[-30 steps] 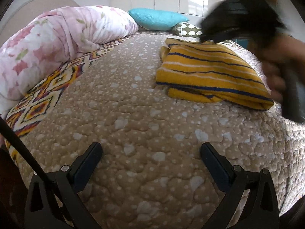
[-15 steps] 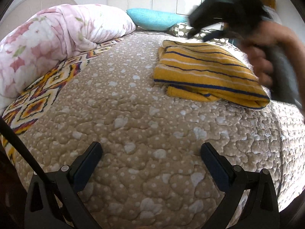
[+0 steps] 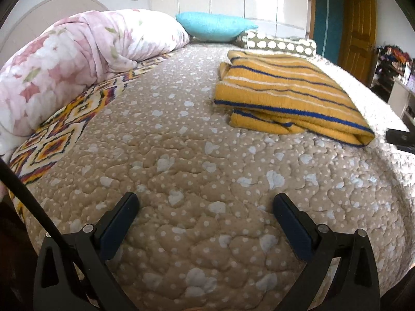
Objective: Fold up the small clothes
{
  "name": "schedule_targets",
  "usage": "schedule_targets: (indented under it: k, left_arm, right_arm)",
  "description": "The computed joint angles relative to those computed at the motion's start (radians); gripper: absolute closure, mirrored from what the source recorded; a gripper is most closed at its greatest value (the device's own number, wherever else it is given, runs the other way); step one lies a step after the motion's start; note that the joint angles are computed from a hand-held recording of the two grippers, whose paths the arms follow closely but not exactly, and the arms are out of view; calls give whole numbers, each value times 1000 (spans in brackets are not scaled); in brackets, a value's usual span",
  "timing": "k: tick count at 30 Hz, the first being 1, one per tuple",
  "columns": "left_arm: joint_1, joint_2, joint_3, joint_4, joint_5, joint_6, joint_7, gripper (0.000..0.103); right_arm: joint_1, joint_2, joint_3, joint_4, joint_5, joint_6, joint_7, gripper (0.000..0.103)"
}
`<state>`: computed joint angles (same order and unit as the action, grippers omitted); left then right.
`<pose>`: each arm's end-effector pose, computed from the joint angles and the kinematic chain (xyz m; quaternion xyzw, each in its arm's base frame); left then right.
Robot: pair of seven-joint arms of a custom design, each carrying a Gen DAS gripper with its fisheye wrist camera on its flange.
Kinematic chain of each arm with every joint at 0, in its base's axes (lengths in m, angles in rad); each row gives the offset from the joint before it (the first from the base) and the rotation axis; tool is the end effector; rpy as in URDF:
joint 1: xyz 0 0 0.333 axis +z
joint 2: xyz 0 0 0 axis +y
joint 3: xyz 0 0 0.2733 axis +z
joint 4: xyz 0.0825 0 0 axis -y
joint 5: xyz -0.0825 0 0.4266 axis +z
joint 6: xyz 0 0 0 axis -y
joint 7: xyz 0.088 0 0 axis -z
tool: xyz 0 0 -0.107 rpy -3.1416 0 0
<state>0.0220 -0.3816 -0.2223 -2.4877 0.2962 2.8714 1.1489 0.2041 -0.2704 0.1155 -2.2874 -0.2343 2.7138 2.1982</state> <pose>0.5075 -0.1211 0.4462 -0.6368 0.6698 -0.2604 0.2794 0.5312 0.1868 0.4810 -0.6206 0.7015 -0.1955 0.2908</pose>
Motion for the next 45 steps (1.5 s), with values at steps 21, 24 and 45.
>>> schedule_targets:
  k: [21, 24, 45]
  left_arm:
    - [-113, -131, -26, 86, -44, -265, 70, 0]
    - [-112, -120, -43, 96, -19, -289, 59, 0]
    - [-123, -101, -11, 103, -45, -304, 41, 0]
  right_arm:
    - [-130, -263, 128, -249, -248, 139, 263, 31]
    - [-146, -276, 139, -263, -236, 154, 272, 30]
    - [-175, -248, 211, -230, -304, 150, 297, 26]
